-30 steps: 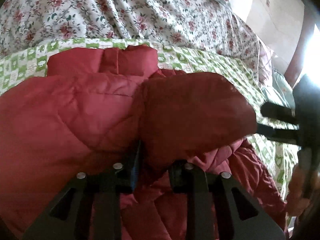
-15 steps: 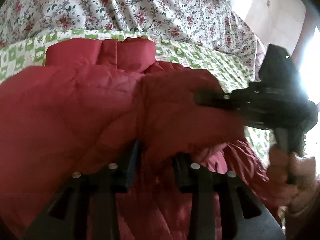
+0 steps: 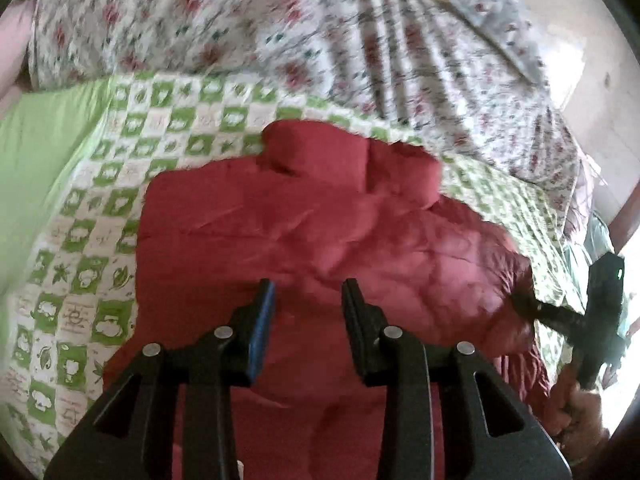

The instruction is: Fold large clothes

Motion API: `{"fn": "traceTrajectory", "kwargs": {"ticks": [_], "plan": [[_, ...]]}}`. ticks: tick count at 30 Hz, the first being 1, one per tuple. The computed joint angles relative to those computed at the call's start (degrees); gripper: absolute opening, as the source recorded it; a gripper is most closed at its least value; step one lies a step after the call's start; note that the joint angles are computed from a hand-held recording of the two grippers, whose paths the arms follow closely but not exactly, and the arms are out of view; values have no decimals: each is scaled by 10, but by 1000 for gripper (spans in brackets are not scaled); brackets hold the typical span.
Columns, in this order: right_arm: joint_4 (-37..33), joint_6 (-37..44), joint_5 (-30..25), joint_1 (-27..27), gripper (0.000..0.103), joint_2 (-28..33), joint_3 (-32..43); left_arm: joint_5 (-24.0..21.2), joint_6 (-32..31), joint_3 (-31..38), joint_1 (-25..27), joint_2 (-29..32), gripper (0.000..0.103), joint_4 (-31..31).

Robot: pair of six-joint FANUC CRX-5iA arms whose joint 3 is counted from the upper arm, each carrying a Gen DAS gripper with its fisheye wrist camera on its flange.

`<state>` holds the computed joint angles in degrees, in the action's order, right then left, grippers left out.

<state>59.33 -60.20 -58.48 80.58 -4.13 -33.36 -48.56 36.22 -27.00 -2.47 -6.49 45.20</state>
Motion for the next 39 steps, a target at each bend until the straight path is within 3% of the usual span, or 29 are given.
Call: {"fn": "traceTrajectory", "kwargs": {"ticks": [5, 6, 9, 11, 12, 14, 18, 22, 26, 29, 32, 34, 39], "plan": [[-29, 0, 8, -4, 15, 7, -2, -11, 7, 11, -1, 43, 32, -29], [-48, 22, -13, 3, 23, 12, 15, -6, 1, 6, -3, 45, 32, -26], [-103, 105, -151, 36, 26, 56, 108, 3, -17, -12, -3, 38, 32, -15], [-88, 132, -215, 48, 30, 80, 147, 8, -18, -14, -5, 37, 32, -17], [-76, 145, -226, 49, 38, 87, 158, 11, -18, -16, -6, 36, 32, -18], [-61, 210, -199, 33, 50, 105, 187, 22, -12, -15, -11, 34, 32, -31], [-95, 328, -155, -6, 48, 158, 249, 34, -5, -12, -17, 32, 32, -49], [-186, 390, -162, -33, 48, 194, 279, 35, -8, -8, -18, 30, 32, -64], [-185, 345, -123, -35, 48, 173, 226, 39, -19, -17, -14, 2, 32, -62], [-191, 361, -138, -35, 48, 185, 240, 45, -50, -30, -11, -14, 32, -26], [-189, 355, -137, -32, 49, 186, 238, 39, 30, 14, -15, 19, 32, -107], [-183, 345, -131, -29, 49, 180, 229, 18, 29, 27, -10, 43, 32, -106], [-156, 294, -130, -14, 48, 156, 211, 16, 16, 26, -8, 53, 32, -99]]}}
